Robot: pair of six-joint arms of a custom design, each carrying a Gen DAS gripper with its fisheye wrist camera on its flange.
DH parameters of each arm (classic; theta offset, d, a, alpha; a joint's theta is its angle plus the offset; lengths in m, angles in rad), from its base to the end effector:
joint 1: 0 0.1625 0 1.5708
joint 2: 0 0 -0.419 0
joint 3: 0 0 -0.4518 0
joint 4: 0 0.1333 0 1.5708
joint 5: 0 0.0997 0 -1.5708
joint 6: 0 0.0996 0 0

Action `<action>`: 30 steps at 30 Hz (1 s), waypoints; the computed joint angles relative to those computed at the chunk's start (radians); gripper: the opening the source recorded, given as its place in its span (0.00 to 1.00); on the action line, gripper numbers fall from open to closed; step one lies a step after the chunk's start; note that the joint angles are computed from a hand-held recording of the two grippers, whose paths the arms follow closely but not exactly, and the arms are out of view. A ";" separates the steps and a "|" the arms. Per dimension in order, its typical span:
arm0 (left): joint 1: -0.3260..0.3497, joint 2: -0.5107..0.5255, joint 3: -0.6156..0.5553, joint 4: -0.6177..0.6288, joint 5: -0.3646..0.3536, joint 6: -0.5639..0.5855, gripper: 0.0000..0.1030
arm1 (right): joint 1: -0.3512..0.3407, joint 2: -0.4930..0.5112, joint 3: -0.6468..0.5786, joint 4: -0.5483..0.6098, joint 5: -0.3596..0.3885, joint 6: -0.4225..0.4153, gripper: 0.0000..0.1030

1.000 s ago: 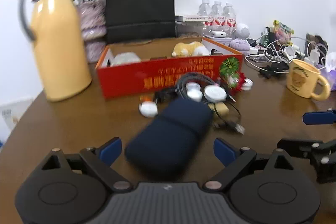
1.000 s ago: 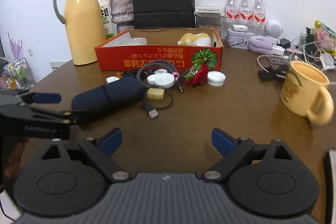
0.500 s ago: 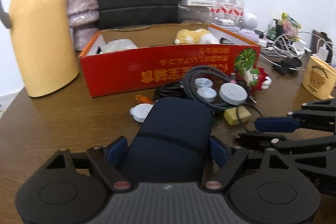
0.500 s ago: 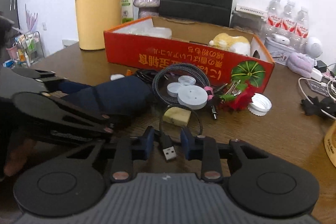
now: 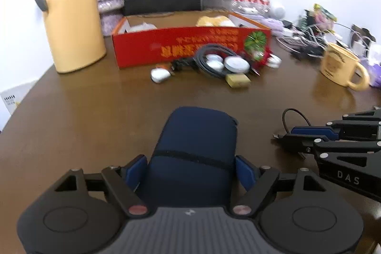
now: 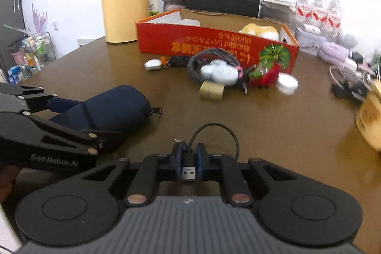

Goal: Organize objects
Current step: 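Carry the navy pouch and USB cable into the cardboard box and open both grippers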

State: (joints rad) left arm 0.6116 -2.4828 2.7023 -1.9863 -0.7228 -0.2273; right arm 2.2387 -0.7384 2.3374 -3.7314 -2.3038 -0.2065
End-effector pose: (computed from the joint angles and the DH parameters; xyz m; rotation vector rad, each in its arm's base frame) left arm -0.0609 -0.2968 0.2754 0.7658 2.2985 -0.8081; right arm 0.3130 -0.2892 -0.0166 0.7787 -2.2963 0.8882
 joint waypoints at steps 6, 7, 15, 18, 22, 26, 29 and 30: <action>0.014 -0.057 -0.007 0.017 -0.066 -0.001 0.85 | 0.071 -0.036 0.063 -0.022 -0.034 0.086 0.13; 0.042 -0.013 -0.018 -0.026 -0.078 0.004 0.84 | 0.076 -0.037 0.063 -0.029 -0.042 0.088 0.13; 0.052 0.061 -0.024 -0.160 -0.086 0.058 0.57 | 0.095 -0.051 0.057 -0.080 -0.075 0.059 0.13; 0.094 0.161 -0.076 -0.298 -0.148 0.121 0.57 | 0.075 -0.084 0.051 -0.117 -0.054 0.019 0.13; 0.189 0.449 -0.227 -0.607 -0.249 0.276 0.57 | 0.010 -0.135 -0.007 -0.124 0.013 -0.094 0.13; 0.256 0.775 -0.442 -0.770 -0.296 0.370 0.57 | -0.075 -0.148 -0.124 -0.086 0.114 -0.201 0.13; 0.292 0.987 -0.608 -0.783 -0.291 0.351 0.57 | -0.156 -0.123 -0.249 0.002 0.165 -0.209 0.13; 0.304 1.044 -0.653 -0.779 -0.288 0.341 0.57 | -0.179 -0.110 -0.291 0.041 0.177 -0.202 0.13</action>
State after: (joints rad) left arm 0.9158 -1.4386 2.0491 -2.7650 -1.0107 0.1138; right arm 2.0599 -0.8485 2.0461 -3.6903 -2.1270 -0.4084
